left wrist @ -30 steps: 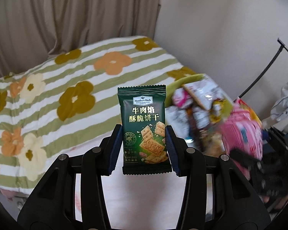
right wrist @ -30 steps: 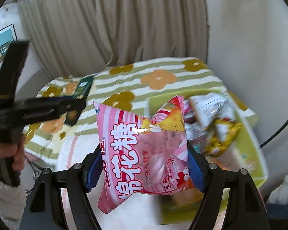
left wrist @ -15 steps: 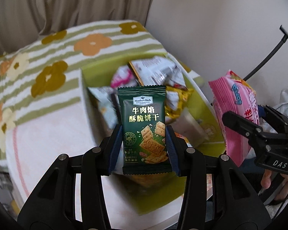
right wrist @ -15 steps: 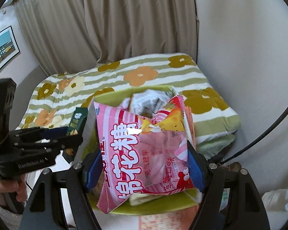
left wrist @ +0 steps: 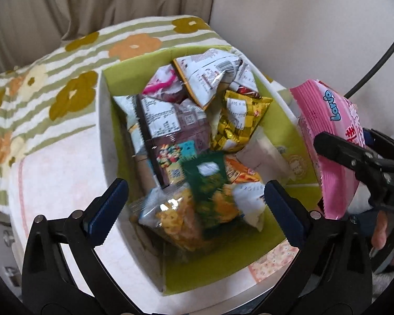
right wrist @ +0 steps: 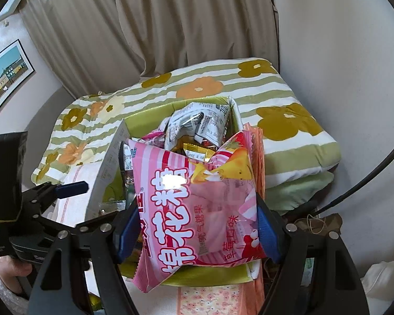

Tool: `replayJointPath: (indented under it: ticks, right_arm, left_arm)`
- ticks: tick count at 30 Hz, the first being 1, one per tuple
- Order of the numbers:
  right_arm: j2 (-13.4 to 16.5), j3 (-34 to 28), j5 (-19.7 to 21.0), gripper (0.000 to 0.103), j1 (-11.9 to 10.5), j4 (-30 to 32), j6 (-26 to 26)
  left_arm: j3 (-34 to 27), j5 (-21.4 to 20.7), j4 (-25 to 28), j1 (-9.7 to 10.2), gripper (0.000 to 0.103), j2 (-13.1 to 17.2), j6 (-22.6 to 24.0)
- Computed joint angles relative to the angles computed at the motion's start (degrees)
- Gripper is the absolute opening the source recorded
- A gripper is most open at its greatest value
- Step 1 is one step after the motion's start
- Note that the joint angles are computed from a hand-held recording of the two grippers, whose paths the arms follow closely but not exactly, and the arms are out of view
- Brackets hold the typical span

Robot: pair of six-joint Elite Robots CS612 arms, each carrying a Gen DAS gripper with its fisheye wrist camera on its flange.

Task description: Organize snacks

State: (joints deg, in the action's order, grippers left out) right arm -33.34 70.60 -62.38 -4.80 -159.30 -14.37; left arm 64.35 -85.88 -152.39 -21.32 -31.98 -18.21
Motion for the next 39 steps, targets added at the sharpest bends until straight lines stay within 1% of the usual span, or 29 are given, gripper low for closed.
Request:
replayJointPath:
  ticks: [5,9,12,15,16,17,19,22,23,28,30,32,34,36,37,39]
  right_arm:
    - [0.3,-1.1,-0.4,0.073,0.1,1.7,-0.7]
    - [0.4,-1.5,-1.1,0.073,0.6,2.4,-2.8]
    - [0.7,-2.3,-0.7,0.074,1.0,3.6,-4.5]
    - [1.6,-4.1,-1.2,0.080,1.5,5.2,-5.3]
    - [1.8,-4.3,-1.4,0.088,1.6,4.7,-5.4]
    - [1.8,-4.1,-1.9,0.091,1.7,3.9,-5.4]
    - [1.7,-3.6,-2.0,0.092,1.8,2.4,-5.6]
    - [1.1,-2.6,-2.6,0.099,1.9,3.2,-7.6]
    - [0.8,-2.2,-2.7,0.099,1.9,3.0,-7.9]
    - [-1.2,2.0,-1.2,0.099,1.7,-2.3,-5.0]
    - [-2.4,4.0,-0.7,0.099,1.7,-5.0,-3.6]
    - [-3.8,6.0,-1.1,0.099,1.9,-7.6,-2.3]
    - [-5.5,8.3,-2.2,0.099,2.2,-11.0,-0.6]
    - [-7.3,10.7,-1.8,0.099,2.4,-14.3,0.9]
    - [-8.4,12.5,-1.1,0.099,2.4,-17.0,1.9]
    - [-9.9,14.9,-1.1,0.099,2.5,-21.7,2.8]
  left_arm:
    - [4.5,3.6,-4.4,-0.45,0.102,-2.3,-0.5]
    - [7.4,6.4,-7.9,-0.49,0.102,-3.6,-2.5]
    - [9.6,8.0,-11.1,-0.47,0.102,-4.6,-4.5]
    - [11.7,10.2,-12.7,-0.71,0.102,-5.7,-5.0]
    - [12.4,11.4,-13.1,-0.89,0.102,-6.1,-5.0]
    - [13.0,12.2,-13.5,-1.00,0.102,-6.4,-5.1]
    - [14.1,13.0,-14.2,-1.19,0.103,-6.9,-5.7]
    - [16.2,13.9,-15.4,-1.22,0.103,-7.9,-6.9]
    - [16.7,14.2,-15.8,-1.22,0.102,-8.1,-7.1]
    - [20.4,16.0,-19.9,-1.23,0.102,-10.0,-7.0]
    - [21.5,16.7,-21.6,-1.14,0.103,-10.8,-6.5]
    - [22.9,17.9,-23.6,-1.12,0.103,-11.8,-6.0]
    - [24.6,19.4,-26.4,-1.26,0.103,-13.1,-5.8]
    - [26.2,20.7,-28.5,-1.36,0.103,-14.4,-6.1]
    - [27.0,21.4,-29.9,-1.43,0.103,-15.0,-6.0]
    - [29.3,23.3,-34.1,-1.72,0.103,-16.4,-5.3]
